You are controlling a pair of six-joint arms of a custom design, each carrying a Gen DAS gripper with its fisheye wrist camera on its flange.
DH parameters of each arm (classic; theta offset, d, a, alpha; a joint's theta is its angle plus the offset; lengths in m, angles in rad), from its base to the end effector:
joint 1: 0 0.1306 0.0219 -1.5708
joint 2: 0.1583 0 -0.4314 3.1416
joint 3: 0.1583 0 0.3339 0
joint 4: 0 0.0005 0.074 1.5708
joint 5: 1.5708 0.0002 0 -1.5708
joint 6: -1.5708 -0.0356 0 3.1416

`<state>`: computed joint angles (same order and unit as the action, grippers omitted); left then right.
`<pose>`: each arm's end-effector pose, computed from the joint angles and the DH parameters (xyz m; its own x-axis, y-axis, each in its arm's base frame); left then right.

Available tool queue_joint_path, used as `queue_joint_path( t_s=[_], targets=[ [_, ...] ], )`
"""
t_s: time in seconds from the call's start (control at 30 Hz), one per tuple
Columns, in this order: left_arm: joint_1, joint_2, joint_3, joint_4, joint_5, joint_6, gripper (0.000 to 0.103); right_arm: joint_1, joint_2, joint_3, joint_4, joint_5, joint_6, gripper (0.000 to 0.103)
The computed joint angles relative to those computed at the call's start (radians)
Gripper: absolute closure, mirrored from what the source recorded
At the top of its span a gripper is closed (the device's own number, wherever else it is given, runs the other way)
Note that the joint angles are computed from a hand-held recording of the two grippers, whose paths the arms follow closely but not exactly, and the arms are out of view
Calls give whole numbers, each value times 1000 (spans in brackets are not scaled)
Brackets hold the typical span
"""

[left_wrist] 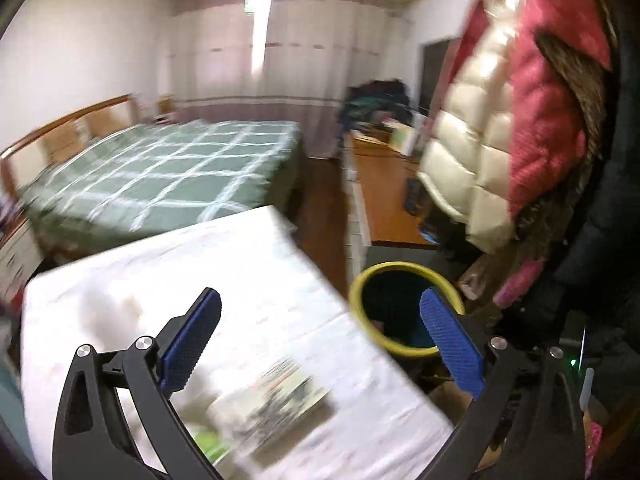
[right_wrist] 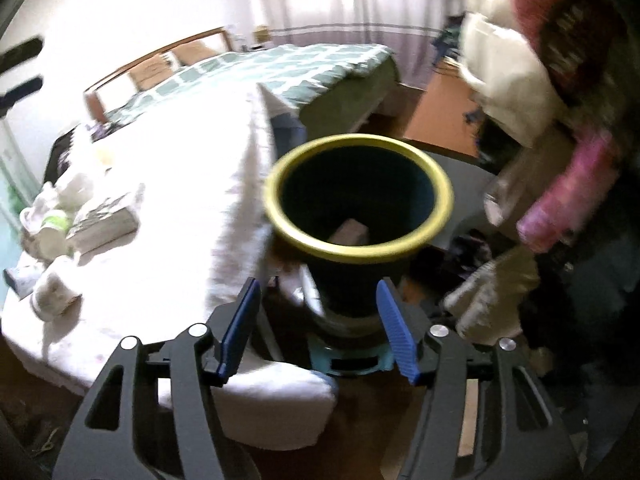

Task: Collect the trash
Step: 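Grasp the white toothpaste tube with the right gripper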

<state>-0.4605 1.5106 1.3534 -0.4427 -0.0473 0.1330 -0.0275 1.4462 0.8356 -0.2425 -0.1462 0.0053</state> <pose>0.4343 -0.2141 0.4456 -0.5555 0.1277 -0.8216 0.3383 0.9374 -0.0830 0.3817 -0.0058 0.2879 -0.7527 0.0155 -0.6582 -0.0725 0.9917 0.1062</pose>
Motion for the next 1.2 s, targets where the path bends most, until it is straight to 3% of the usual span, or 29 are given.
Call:
queue_joint_path(
  t_s=[0.27, 0.47, 0.57, 0.7, 0.83, 1.0, 1.1, 1.17, 1.2],
  targets=[
    [178, -272, -332, 77, -80, 87, 5, 197, -5, 58, -46, -32, 25, 44],
    [327, -415, -498, 92, -81, 123, 5, 343, -39, 115, -92, -171, 77, 43],
    [414, -470, -566, 102, -45, 123, 5, 418, -46, 140, -102, -201, 107, 43],
    [488, -504, -621, 131, 39, 129, 5, 503, -10, 171, -123, -181, 135, 44],
    [503, -512, -644, 149, 79, 123, 5, 556, 54, 206, -140, -167, 140, 44],
    [476, -501, -642, 160, 76, 141, 5, 585, 116, 223, -136, -139, 118, 55],
    [472, -498, -643, 155, 73, 147, 5, 593, 135, 233, -141, -132, 111, 70],
    [474, -496, -644, 157, 80, 152, 5, 591, 147, 242, -149, -133, 101, 87],
    [472, -493, -645, 159, 80, 153, 5, 592, 151, 245, -149, -129, 96, 89]
  ],
)
